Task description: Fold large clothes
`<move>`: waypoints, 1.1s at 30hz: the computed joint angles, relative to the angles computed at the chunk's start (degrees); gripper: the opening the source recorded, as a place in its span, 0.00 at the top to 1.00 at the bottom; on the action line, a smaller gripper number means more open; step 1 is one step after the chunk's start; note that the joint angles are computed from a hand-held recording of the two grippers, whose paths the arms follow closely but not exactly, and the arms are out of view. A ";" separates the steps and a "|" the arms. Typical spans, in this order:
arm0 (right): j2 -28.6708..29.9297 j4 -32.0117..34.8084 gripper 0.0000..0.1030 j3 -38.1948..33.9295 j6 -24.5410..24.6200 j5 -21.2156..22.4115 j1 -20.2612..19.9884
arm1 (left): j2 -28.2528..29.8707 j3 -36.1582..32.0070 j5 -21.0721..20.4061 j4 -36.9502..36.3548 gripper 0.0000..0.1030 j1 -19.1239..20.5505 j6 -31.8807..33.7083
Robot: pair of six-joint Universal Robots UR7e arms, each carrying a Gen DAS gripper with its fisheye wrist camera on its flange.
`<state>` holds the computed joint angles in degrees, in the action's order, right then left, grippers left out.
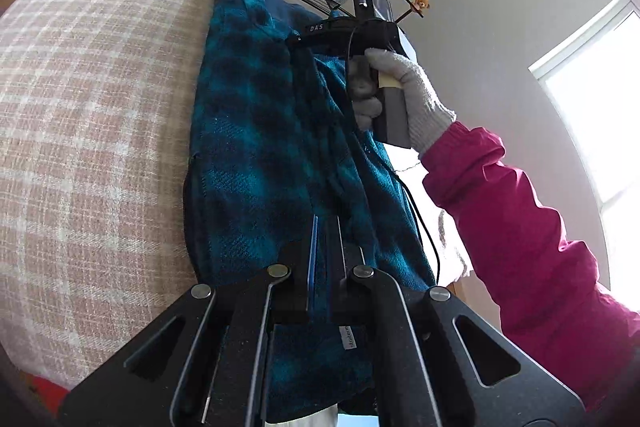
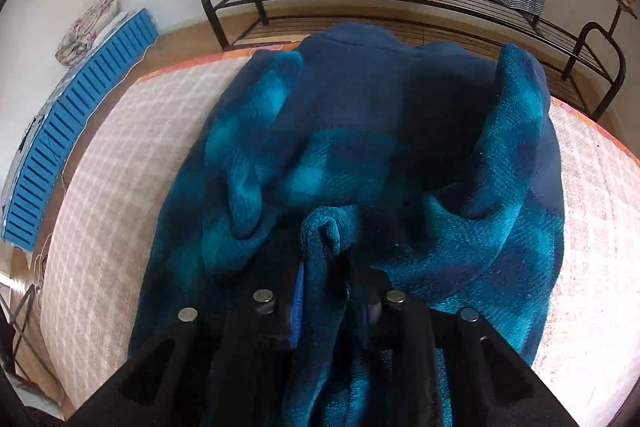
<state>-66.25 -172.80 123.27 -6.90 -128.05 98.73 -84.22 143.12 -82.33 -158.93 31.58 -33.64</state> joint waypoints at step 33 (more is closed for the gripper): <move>-20.98 -4.77 0.52 12.49 -0.86 22.95 -19.86 | 20.54 -2.52 -9.54 -4.14 0.92 -6.50 0.56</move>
<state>-87.24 -177.57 135.76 -7.76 -105.10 78.87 -63.68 140.60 -91.87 -163.07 25.07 -33.08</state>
